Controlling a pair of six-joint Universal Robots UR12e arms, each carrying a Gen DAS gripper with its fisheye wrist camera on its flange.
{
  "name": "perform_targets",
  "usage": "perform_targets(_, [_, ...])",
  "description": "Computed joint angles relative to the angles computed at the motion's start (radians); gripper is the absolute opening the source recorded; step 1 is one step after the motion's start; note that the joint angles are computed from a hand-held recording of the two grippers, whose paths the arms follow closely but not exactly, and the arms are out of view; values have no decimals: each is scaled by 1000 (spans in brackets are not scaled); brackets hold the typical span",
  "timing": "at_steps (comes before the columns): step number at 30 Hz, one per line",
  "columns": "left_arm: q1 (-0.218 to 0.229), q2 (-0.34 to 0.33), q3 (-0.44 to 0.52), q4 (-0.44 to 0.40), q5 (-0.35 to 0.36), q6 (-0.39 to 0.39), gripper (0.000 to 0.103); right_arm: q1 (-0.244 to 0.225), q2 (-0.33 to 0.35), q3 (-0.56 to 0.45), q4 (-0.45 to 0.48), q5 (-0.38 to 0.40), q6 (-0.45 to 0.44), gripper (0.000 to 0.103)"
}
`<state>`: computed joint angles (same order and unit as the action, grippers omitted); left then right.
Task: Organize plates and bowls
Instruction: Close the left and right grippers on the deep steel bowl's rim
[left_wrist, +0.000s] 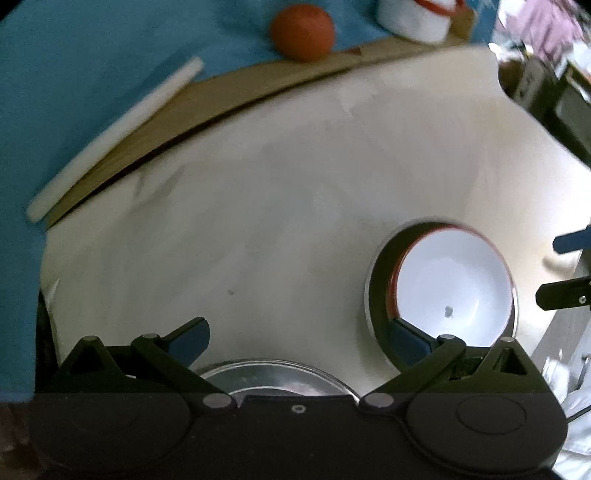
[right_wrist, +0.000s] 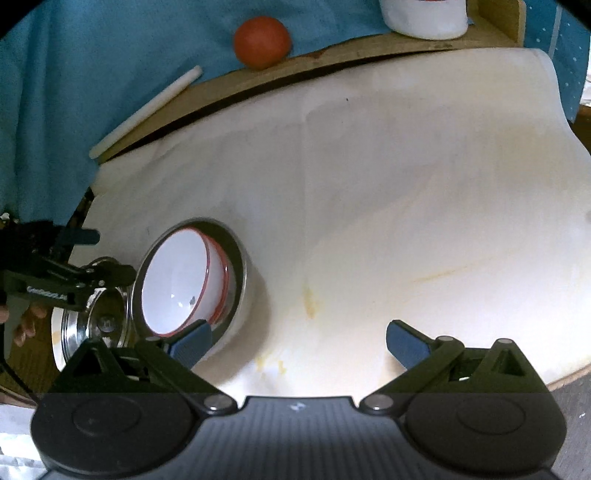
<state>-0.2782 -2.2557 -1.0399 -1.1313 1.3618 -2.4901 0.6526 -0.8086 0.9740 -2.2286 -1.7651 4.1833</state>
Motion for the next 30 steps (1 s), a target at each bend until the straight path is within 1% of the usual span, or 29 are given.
perform_targets(3, [-7, -16, 18, -17, 23, 41, 102, 6, 9, -9, 8, -9, 13, 103])
perform_targets(7, [-13, -25, 25, -23, 36, 76, 102, 13, 23, -27, 25, -34, 20, 103])
perform_targets(14, [-11, -36, 45, -54, 23, 101, 102, 18, 44, -55, 37, -54, 31, 103])
perform_targets(17, [-9, -32, 39, -50, 20, 112, 101, 19, 43, -54, 35, -55, 30, 102])
perform_targets(19, [-8, -32, 42, -58, 13, 116, 96, 19, 46, -55, 30, -52, 24, 99])
perform_targets(21, [-4, -29, 44, -80, -4, 116, 90, 19, 47, -55, 23, -45, 24, 92])
perform_targets(25, [0, -25, 44, -104, -28, 117, 80, 18, 48, -51, 5, -28, 27, 85])
perform_targets(27, [4, -25, 51, -128, -48, 117, 69, 18, 45, -46, -2, -25, 28, 84])
perform_targets(28, [6, -25, 55, -142, -61, 117, 66, 17, 43, -42, -9, -22, 30, 83])
perform_targets(30, [9, -27, 62, -170, -86, 114, 51, 16, 39, -32, -26, -13, 39, 77])
